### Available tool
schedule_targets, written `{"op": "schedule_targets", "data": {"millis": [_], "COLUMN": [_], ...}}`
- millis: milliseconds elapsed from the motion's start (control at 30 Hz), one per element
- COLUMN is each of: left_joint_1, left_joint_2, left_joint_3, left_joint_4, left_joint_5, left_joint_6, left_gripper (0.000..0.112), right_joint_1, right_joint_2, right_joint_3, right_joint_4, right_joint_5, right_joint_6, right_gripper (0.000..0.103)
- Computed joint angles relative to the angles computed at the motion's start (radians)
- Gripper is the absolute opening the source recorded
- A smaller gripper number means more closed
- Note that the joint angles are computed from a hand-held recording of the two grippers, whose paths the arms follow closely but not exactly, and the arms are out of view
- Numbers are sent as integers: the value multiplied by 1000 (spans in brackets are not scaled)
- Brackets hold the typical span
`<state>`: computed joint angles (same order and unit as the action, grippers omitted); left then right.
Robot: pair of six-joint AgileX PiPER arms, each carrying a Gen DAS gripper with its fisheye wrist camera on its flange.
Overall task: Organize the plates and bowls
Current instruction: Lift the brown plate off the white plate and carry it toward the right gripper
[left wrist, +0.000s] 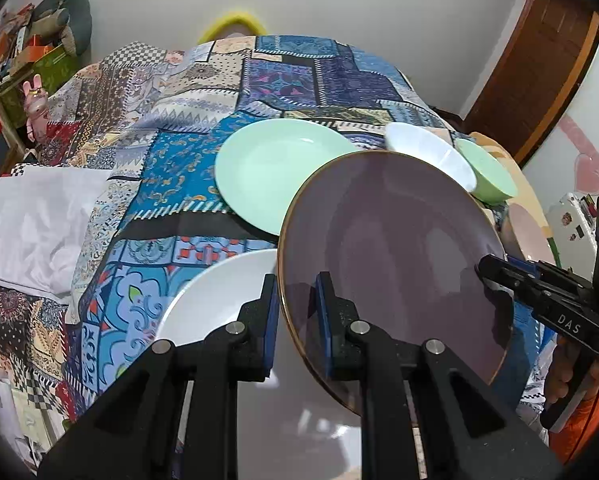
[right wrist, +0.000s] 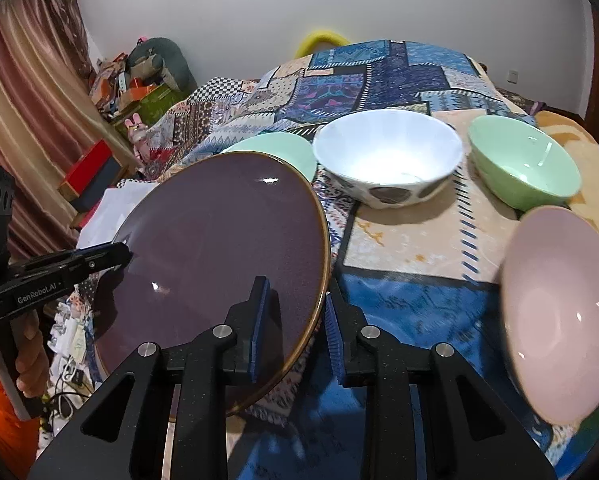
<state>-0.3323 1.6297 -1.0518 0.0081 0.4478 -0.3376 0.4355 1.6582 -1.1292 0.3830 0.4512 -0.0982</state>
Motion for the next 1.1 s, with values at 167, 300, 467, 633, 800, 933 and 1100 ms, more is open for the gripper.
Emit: {"op": "schedule_targets", "data": {"millis": [167,300,467,633,800,933,1100], "left_joint_1": [-55,-110,-173,-228,-258,-267,-280], "left_joint_2": [-24,-34,-32,-11,15,50,114], "left_joint_3": [2,4,7,-4,-13,-26,-63], "left_joint_4": [49,104,145,178,173,133,95], "left_joint_5": [13,29,44,52,55,50,46], "left_joint_6": [-84,-172,-254,-333,-364,-342,-312], "left_gripper": [17,17,17,17,17,17,17], "right_joint_1": [-20,-44,-90,-126,-163,-187,-221], "right_joint_2": [-52,-90,-135,-167,-185,-191,-184], "right_joint_3": [50,95,151,195,236,265,290], "right_joint_4": [13,37,91,135,191,219,251], "right_joint_5": [1,2,7,14,21,22,25], "right_joint_6": [-21,-59,-139,-196,-265,-298,-335], "right_gripper": [24,24,24,24,24,24,24]}}
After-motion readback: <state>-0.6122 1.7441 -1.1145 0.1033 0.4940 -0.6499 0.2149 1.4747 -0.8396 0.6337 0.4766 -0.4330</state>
